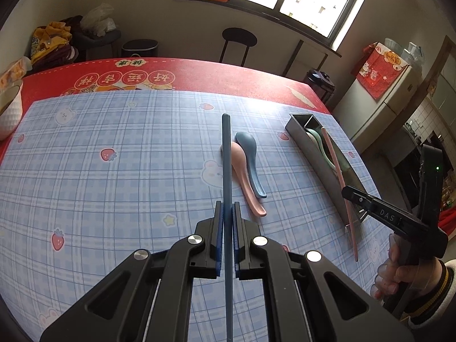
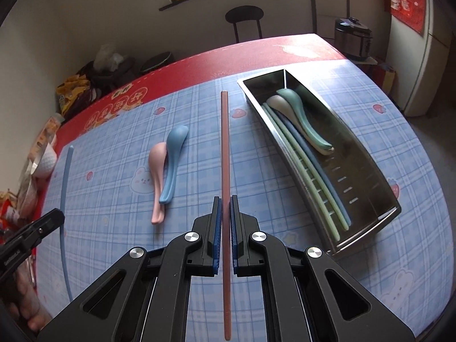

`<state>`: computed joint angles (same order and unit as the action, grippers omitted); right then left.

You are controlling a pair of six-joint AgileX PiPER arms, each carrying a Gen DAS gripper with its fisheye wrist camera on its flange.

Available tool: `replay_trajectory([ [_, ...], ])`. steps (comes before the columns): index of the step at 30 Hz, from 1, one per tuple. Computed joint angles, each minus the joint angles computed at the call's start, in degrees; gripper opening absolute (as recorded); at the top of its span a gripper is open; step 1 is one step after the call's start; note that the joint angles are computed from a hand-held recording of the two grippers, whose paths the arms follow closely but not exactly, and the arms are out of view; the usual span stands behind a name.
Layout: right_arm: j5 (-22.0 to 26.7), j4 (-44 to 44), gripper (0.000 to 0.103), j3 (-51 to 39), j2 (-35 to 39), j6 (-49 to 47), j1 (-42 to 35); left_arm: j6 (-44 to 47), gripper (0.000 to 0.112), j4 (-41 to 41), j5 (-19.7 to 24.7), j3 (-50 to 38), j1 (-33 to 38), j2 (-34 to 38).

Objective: Organize utensils
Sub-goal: 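Place the pink chopstick in the steel tray and open the right tool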

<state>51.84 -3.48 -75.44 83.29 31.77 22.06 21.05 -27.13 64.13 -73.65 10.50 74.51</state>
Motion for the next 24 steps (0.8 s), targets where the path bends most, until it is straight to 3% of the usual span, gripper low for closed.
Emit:
replay_trajectory([
  [11, 2.3, 7.8, 0.005, -5.8, 3.1, -20.6, -13.4, -11.0, 0.006, 7.5, -2.6, -2.0, -8.3, 0.2],
  [24, 6.6, 15.4, 0.005, -16.7, 15.0, -46.6, -23.0, -26.8, 0.006, 18.2, -3.8, -0.6, -16.4, -1.8],
])
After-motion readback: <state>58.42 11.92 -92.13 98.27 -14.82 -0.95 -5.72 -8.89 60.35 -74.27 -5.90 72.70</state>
